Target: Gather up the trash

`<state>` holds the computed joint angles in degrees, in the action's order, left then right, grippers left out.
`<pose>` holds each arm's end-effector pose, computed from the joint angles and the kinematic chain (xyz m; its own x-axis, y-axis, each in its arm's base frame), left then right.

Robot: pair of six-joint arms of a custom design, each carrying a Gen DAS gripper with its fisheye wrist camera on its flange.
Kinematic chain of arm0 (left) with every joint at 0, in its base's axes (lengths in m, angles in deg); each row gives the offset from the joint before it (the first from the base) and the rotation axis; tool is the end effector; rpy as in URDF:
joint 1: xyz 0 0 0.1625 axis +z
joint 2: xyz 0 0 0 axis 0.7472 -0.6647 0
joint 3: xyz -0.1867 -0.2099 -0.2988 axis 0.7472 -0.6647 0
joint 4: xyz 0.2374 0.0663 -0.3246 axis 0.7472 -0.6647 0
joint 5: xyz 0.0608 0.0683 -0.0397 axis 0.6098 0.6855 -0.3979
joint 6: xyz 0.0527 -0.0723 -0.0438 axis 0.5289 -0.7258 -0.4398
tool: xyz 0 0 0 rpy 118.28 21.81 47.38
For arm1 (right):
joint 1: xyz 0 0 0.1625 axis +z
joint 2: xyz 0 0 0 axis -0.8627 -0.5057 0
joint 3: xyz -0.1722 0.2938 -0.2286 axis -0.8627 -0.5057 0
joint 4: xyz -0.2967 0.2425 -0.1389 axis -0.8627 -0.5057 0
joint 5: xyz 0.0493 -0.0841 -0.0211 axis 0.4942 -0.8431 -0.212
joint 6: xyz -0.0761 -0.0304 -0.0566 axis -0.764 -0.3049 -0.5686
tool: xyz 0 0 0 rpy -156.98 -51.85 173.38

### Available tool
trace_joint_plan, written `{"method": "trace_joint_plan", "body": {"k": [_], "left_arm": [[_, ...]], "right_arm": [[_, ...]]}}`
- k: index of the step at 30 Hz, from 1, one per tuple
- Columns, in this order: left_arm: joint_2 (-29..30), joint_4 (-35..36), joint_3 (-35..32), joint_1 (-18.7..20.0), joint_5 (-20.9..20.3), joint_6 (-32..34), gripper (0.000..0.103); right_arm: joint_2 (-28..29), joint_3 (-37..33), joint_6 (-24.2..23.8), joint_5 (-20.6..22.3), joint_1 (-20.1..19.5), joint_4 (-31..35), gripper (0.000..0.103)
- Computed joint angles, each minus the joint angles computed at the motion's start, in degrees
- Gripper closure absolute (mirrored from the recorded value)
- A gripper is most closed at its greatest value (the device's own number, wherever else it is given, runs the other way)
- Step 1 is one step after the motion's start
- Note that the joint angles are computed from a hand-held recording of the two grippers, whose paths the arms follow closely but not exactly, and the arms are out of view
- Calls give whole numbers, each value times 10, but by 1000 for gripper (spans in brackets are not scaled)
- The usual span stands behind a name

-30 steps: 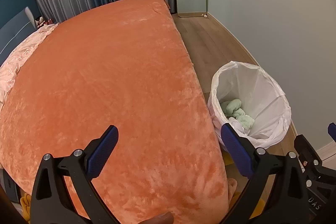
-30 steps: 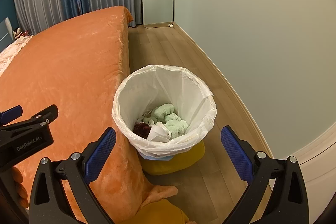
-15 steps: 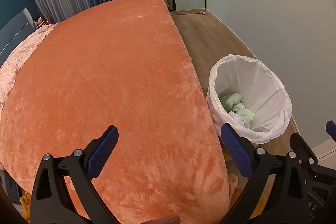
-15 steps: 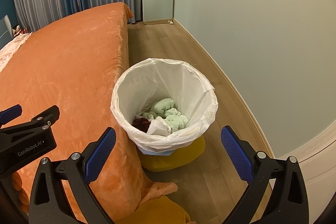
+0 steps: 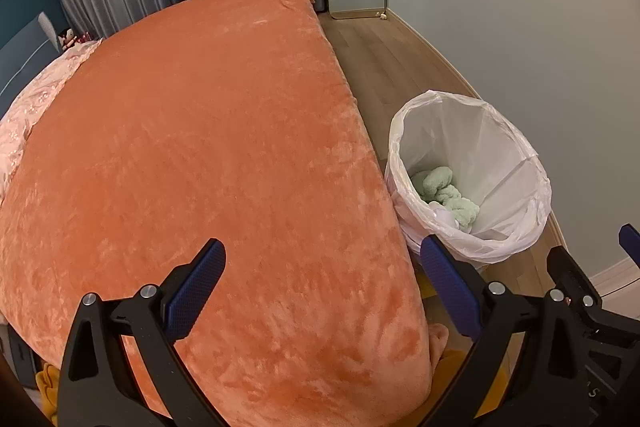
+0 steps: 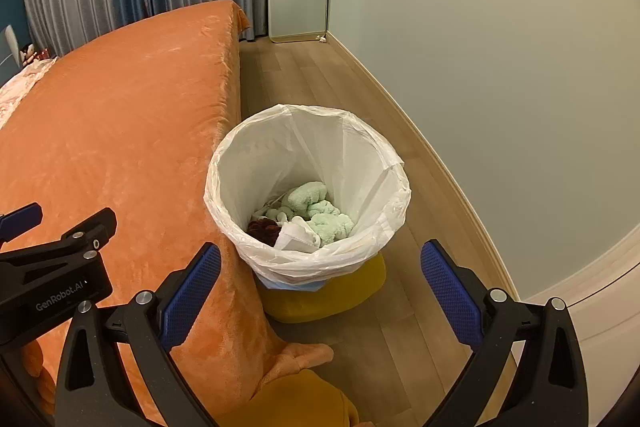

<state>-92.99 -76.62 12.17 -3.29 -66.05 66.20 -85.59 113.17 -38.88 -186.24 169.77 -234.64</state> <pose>-0.3241 -0.6255 0.1432 -0.6707 0.1256 -0.7310 0.4914 0.8135 -0.3111 0.2559 -0.5626 0.2204 -0.6135 0.2601 0.7456 -0.3426 0.7630 -0.5481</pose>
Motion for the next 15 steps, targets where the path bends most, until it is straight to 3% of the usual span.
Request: {"method": "trace_joint_plan", "body": {"k": [15], "left_arm": [[7,1,-3,-3,3,4,10]], "right_arm": [[-4,5,6,-7,-4,-1,7]]}}
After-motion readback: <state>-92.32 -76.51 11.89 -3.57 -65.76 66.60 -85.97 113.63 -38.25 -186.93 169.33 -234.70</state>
